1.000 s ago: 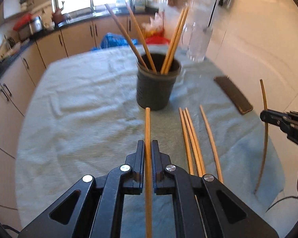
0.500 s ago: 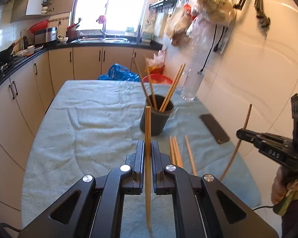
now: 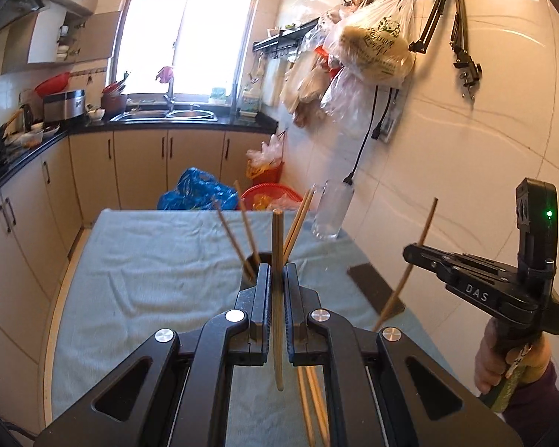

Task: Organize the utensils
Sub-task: 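Lower both chopsticks upright into the black holder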

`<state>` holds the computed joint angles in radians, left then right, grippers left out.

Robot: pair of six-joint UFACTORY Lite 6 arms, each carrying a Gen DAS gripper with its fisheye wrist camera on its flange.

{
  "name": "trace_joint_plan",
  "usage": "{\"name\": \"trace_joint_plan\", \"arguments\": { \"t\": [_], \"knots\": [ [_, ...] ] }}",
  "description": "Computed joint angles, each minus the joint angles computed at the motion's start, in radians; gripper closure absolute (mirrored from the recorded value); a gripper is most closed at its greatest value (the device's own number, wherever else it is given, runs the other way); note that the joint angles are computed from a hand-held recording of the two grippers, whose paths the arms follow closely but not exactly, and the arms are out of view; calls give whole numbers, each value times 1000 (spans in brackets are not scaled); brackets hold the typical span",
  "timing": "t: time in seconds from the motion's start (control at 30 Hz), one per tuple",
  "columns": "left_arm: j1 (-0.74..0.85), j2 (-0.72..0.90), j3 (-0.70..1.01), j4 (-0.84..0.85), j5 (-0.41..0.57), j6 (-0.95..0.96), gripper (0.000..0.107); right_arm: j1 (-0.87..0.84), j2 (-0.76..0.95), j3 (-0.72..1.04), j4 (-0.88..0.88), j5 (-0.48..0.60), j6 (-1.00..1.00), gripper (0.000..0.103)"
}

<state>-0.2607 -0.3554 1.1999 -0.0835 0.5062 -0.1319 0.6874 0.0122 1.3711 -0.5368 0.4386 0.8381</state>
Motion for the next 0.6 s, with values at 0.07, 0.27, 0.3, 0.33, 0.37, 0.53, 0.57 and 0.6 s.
{"name": "trace_joint_plan", "arguments": {
  "t": [0.07, 0.27, 0.3, 0.33, 0.37, 0.53, 0.57, 0.6],
  "knots": [
    [4, 102, 122, -12, 5, 23, 101, -19, 60, 92, 33, -14, -29, 95],
    [5, 394, 519, 65, 55, -26, 101, -60, 278, 427, 136, -5, -128, 95],
    [11, 443, 586, 63, 64, -27, 101, -62, 311, 476, 134, 0, -129, 95],
    [19, 488, 645, 52, 71, -20, 101, -65, 346, 529, 134, 7, -133, 95],
    [27, 539, 710, 44, 79, -19, 101, -68, 391, 594, 141, 17, -143, 95],
    [54, 765, 941, 35, 126, -43, 101, -61, 578, 825, 80, 68, -116, 95],
    [57, 795, 962, 27, 137, -42, 101, -66, 634, 889, 86, 86, -130, 95],
    [62, 824, 973, 18, 145, -38, 101, -67, 668, 920, 87, 92, -133, 95]
  ]
}}
